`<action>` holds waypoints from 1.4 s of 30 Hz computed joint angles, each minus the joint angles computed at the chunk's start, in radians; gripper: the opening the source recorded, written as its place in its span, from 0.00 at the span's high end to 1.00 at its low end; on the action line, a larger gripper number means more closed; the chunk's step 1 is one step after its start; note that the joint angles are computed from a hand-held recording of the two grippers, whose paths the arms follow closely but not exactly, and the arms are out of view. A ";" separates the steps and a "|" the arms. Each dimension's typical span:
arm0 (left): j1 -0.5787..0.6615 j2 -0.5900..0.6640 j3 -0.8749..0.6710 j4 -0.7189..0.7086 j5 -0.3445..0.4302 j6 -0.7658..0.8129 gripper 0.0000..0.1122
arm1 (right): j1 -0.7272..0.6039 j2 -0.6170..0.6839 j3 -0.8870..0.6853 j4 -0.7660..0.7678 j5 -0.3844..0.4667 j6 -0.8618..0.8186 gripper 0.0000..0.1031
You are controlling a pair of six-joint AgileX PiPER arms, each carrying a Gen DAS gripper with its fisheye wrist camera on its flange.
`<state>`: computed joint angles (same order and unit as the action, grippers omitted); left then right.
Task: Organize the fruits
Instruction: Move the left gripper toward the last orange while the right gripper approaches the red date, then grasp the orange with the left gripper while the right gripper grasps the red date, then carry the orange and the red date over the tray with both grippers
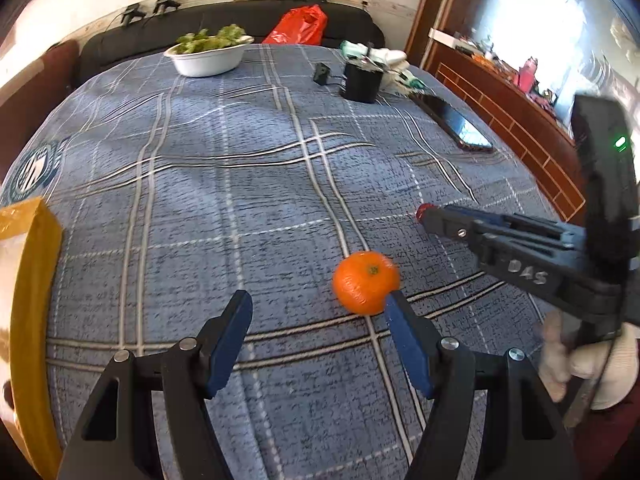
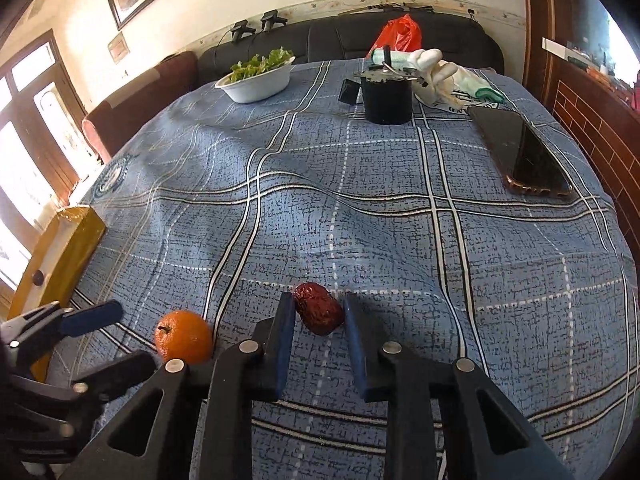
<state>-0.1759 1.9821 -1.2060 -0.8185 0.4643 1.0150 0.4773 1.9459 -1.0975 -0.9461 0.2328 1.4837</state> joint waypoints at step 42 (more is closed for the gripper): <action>0.669 -0.300 0.240 -0.279 0.242 0.298 0.67 | 0.414 -0.128 -0.143 -0.008 0.256 0.068 0.73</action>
